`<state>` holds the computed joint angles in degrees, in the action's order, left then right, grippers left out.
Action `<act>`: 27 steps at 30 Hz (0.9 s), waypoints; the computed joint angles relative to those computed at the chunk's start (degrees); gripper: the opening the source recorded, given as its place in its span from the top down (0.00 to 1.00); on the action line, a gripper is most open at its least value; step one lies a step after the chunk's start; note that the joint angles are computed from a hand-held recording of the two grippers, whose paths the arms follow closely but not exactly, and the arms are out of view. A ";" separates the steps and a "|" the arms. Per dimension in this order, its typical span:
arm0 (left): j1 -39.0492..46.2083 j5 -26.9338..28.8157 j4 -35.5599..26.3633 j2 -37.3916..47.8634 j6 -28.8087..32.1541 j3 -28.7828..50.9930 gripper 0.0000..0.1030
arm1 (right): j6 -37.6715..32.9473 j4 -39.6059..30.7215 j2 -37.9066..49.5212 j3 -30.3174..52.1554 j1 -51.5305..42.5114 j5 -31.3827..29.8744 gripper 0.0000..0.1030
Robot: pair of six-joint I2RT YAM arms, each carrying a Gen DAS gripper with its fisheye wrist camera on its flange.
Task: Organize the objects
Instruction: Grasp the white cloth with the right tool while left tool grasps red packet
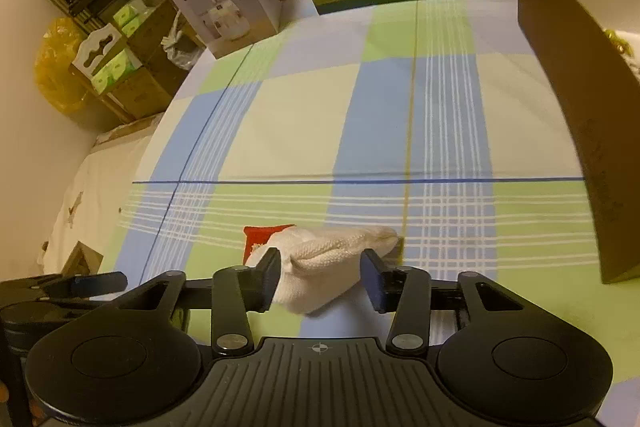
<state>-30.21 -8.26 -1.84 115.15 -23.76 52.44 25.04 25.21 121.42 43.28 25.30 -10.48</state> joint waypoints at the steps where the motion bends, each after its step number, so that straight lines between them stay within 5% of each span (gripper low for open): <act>1: 0.15 0.16 -0.04 0.32 0.06 0.28 0.16 | 0.15 0.25 0.54 0.27 -0.24 -0.36 0.71; 4: 0.60 1.09 0.35 1.21 0.51 0.99 0.16 | -0.94 1.33 0.88 -0.08 -0.93 -0.86 0.91; 13: 0.58 2.98 0.11 4.50 2.56 4.66 0.17 | -11.25 0.79 -3.16 -4.75 -3.83 8.33 0.94; 17: 0.23 3.60 -0.42 6.10 3.46 6.61 0.17 | -9.75 -0.74 -3.18 -5.12 -7.56 12.39 0.93; 20: 0.13 4.11 -0.94 7.09 3.99 7.92 0.17 | -6.03 0.43 -4.03 -7.14 -11.48 7.46 0.74; 22: 0.20 4.41 -1.12 7.71 4.50 8.60 0.17 | -3.30 2.48 -4.43 -8.70 -12.59 4.10 0.44; 27: 0.50 4.90 -1.98 9.10 5.27 10.34 0.17 | -3.80 -0.50 -2.24 -6.17 -10.44 2.84 0.38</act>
